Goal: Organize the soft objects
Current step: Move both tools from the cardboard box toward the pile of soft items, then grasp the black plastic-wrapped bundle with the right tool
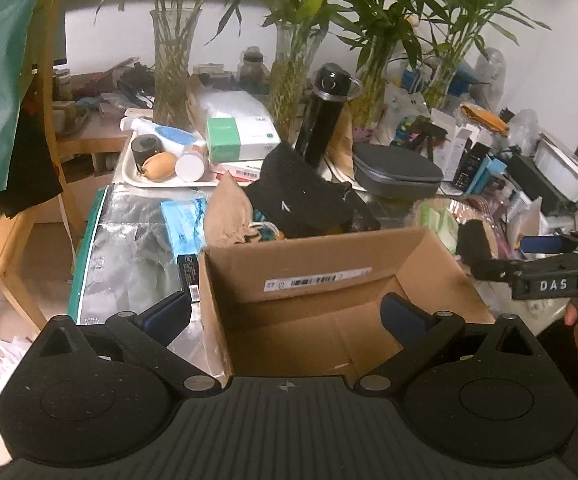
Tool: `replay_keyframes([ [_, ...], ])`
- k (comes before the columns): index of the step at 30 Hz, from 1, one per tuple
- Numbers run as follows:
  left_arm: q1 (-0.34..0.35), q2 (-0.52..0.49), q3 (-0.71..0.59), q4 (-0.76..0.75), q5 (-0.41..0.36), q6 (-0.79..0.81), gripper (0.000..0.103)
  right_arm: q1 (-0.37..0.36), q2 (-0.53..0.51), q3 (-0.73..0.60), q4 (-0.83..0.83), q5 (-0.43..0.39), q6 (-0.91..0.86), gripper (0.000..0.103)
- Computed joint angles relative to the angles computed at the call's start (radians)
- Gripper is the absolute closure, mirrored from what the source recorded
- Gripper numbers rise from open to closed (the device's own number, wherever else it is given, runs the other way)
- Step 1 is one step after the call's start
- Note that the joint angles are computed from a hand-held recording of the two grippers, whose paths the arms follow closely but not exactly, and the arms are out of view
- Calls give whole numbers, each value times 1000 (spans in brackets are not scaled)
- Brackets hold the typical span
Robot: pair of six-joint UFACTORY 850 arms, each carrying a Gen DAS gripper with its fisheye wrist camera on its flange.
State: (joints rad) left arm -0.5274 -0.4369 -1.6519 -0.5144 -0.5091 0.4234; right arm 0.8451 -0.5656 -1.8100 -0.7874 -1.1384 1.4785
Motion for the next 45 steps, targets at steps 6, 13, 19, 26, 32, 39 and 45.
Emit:
replay_keyframes([
  [6, 20, -44, -52, -100, -30, 90, 0, -68, 68, 84, 8, 199, 75, 0],
  [13, 30, -107, -125, -113, -30, 103, 0, -136, 55, 69, -3, 299, 10, 0],
  [19, 45, -173, -210, -175, -55, 152, 0, -205, 64, 111, -10, 497, -44, 0],
  [26, 47, -261, -321, -134, -53, 104, 0, -267, 35, 141, 33, 647, -84, 0],
  [32, 60, -283, -322, -231, -55, 182, 0, -308, 4, 142, 148, 739, -187, 9],
  [39, 64, -295, -326, -298, -80, 200, 0, -357, -52, 107, 433, 754, -455, 11],
  [45, 51, -292, -320, -294, -43, 242, 0, -397, -84, 101, 686, 787, -624, 25],
])
